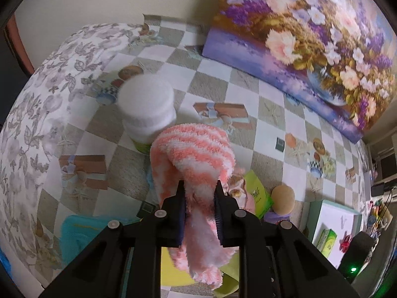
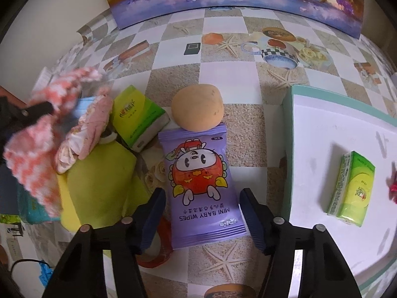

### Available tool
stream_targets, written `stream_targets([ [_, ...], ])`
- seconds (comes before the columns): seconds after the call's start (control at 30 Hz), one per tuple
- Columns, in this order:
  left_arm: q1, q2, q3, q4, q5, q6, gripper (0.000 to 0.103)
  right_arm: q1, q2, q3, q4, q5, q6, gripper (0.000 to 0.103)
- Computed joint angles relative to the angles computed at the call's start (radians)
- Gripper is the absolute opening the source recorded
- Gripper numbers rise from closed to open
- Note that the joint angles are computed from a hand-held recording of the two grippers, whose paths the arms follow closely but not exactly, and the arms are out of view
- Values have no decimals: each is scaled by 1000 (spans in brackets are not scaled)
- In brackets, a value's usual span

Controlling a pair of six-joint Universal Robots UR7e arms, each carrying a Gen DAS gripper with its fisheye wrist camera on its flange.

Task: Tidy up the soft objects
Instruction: 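Grasp the pink striped towel with the left gripper while the right grasps the purple wipes pack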

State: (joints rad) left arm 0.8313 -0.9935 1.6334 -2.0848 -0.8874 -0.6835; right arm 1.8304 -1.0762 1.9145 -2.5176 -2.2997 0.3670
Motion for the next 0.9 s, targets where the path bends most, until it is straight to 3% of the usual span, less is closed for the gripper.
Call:
stream_targets([
  [0.37,-15,-49,13,-34,44,-9,21,19,34,-23,34,-53,-4,56],
  [0.7,-38,-74,24,-61,79,1,21,14,-22,-27,71,-16,43,53],
  [0.9,-61,-97,34,-90,106,14,21,48,-74,-40,112,-60,86,53],
])
